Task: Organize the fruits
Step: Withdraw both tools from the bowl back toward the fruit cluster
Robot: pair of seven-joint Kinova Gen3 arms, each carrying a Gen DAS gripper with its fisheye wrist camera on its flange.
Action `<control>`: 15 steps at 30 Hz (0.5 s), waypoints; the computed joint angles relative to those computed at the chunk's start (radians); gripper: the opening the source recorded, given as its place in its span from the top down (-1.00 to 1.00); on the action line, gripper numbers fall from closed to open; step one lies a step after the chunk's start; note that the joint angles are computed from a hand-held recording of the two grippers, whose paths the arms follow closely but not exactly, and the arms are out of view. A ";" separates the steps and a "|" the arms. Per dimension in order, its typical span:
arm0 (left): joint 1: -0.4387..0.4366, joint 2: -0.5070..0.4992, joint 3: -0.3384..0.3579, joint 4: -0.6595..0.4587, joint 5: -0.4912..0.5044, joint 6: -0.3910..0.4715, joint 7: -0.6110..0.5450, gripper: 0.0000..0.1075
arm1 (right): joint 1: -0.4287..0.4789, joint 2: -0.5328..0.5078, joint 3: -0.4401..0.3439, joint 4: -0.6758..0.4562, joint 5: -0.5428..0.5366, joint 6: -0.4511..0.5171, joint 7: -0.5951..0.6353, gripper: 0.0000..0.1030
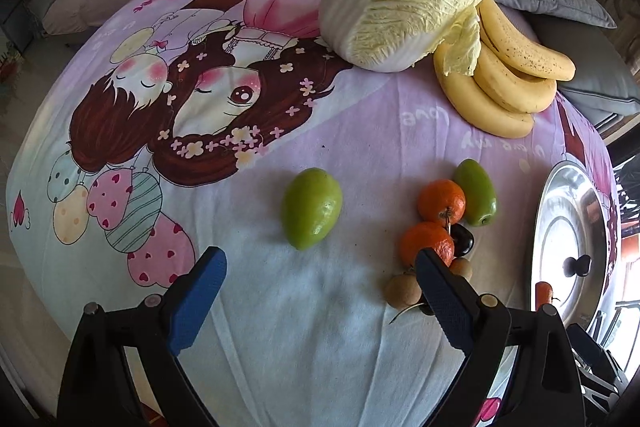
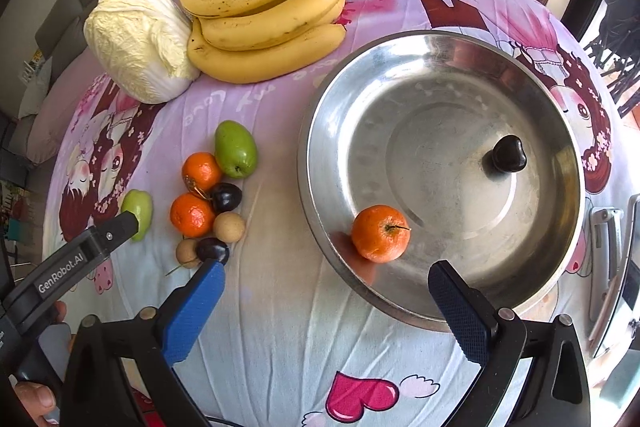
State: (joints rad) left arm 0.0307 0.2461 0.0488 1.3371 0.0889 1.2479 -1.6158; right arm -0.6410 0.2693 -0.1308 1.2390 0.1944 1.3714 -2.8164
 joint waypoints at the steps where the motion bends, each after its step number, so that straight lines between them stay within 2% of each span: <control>1: -0.009 0.005 0.002 -0.002 0.012 0.011 -0.018 -0.77 | 0.016 -0.003 -0.014 0.012 -0.007 -0.020 0.000 -1.00; 9: -0.039 0.031 -0.005 -0.019 0.041 0.054 -0.057 -0.77 | -0.039 0.076 0.009 -0.109 0.008 0.077 0.022 -1.00; 12: -0.050 0.036 -0.009 -0.025 0.045 0.058 -0.063 -0.77 | -0.040 0.116 0.021 -0.167 -0.017 0.128 0.008 -1.00; 15: -0.069 0.038 -0.011 -0.030 0.062 0.059 -0.079 -0.77 | -0.027 0.138 0.025 -0.190 -0.054 0.132 0.014 -1.00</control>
